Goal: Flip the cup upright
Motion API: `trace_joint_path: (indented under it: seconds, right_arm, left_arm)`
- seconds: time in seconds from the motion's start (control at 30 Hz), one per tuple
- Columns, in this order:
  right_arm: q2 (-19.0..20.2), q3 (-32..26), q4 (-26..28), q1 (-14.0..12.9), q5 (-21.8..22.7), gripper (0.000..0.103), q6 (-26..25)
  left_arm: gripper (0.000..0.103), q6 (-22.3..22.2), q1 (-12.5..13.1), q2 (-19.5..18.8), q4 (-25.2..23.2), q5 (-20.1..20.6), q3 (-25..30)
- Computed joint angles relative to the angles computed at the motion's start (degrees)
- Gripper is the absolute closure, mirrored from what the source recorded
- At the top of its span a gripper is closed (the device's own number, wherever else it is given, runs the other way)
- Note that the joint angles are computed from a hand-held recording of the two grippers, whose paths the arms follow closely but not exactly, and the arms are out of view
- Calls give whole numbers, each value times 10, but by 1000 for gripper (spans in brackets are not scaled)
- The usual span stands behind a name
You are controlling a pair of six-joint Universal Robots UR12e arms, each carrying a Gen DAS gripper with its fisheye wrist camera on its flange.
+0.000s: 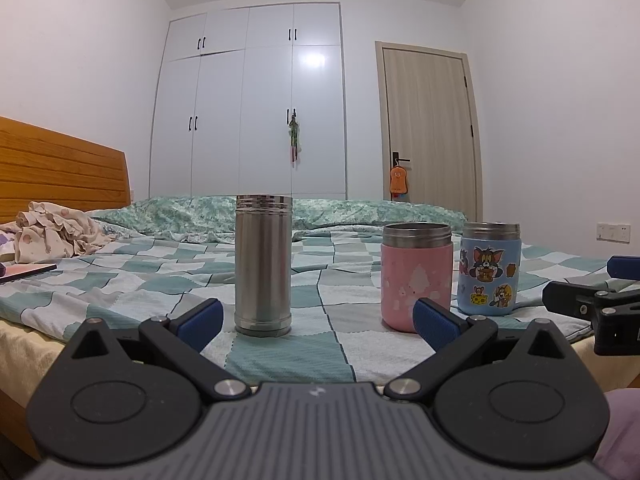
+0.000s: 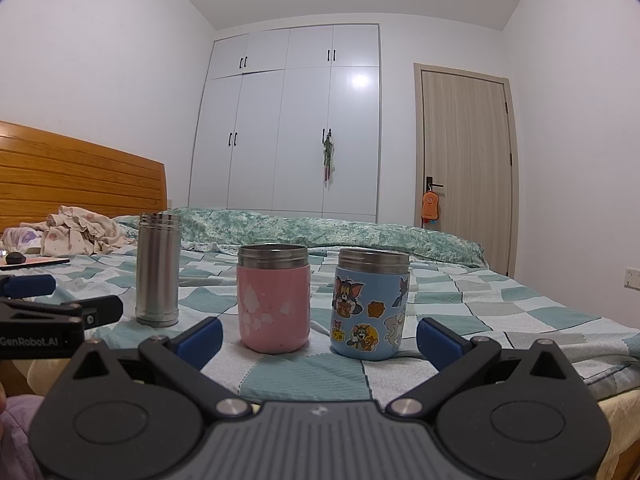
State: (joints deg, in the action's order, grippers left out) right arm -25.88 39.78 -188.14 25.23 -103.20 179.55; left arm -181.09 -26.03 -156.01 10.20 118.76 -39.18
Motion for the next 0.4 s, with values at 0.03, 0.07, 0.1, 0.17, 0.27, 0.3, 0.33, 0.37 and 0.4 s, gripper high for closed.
trace_joint_path:
  seconds: [0.03,0.07,0.1,0.17,0.27,0.3,0.33,0.37,0.4]
  right_arm:
    - [0,1,0,0,0,0,0]
    - [0,1,0,0,0,0,0]
    - [0,0,0,0,0,0,0]
    - [0,0,0,0,0,0,0]
    - [0,0,0,0,0,0,0]
    - [0,0,0,0,0,0,0]
    - [0,0,0,0,0,0,0]
    - [0,0,-1,0,0,0,0]
    - [0,0,0,0,0,0,0]
  left_arm:
    - [0,0,0,0,0,0,0]
    - [0,0,0,0,0,0,0]
    - [0,1,0,0,0,0,0]
    - [0,1,0,1,1,0,-1]
    - [0,1,0,2,3,0,-3]
    - [0,2,0,2,4,0,-4]
    - [0,2,0,3,5,-1,-6]
    - [0,2,0,3,6,-1,-7]
    - [0,1,0,4,5,0,-7]
